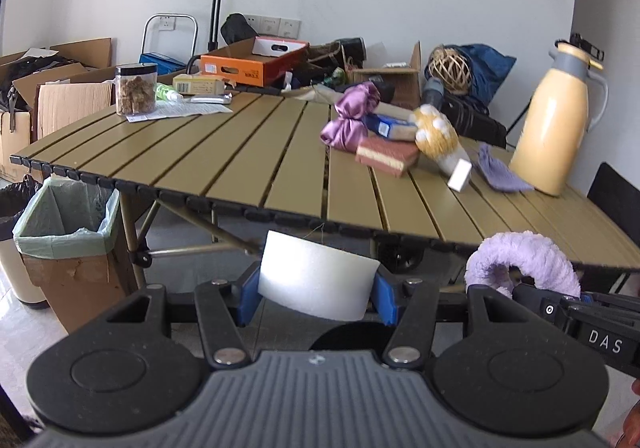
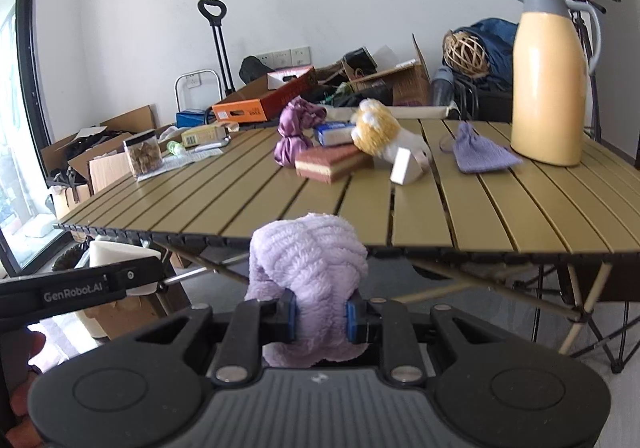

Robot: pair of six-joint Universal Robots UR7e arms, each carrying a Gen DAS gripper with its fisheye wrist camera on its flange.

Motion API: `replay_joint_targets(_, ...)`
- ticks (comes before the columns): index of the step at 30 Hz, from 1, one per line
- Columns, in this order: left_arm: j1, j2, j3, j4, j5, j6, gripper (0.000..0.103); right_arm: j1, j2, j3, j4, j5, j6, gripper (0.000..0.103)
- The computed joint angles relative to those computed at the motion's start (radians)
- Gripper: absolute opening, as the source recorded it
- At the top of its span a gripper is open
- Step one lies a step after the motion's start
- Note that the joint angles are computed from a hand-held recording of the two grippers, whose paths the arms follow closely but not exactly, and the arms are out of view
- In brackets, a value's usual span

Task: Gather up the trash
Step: 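Carry both held items off the table down toward the black bin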

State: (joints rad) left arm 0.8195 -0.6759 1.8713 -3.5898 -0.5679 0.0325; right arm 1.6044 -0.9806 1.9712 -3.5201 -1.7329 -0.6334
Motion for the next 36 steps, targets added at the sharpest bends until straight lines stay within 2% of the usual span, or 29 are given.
replay_joint_targets(16,0.002,0.056,0.013,0.228,0.025,-0.144,0.057,-0.112,-0.043,0.106,0.012,-0.02,0.008,0.021)
replay_joint_targets(26,0.027,0.087,-0.006,0.351,0.022,-0.213,0.057,-0.165,-0.018,0.104,0.06,-0.061,0.003,0.021)
replay_joint_targets(36,0.079,0.089,-0.022,0.514,0.009,-0.312,0.057,-0.182,0.006,0.071,0.129,-0.117,0.021,0.021)
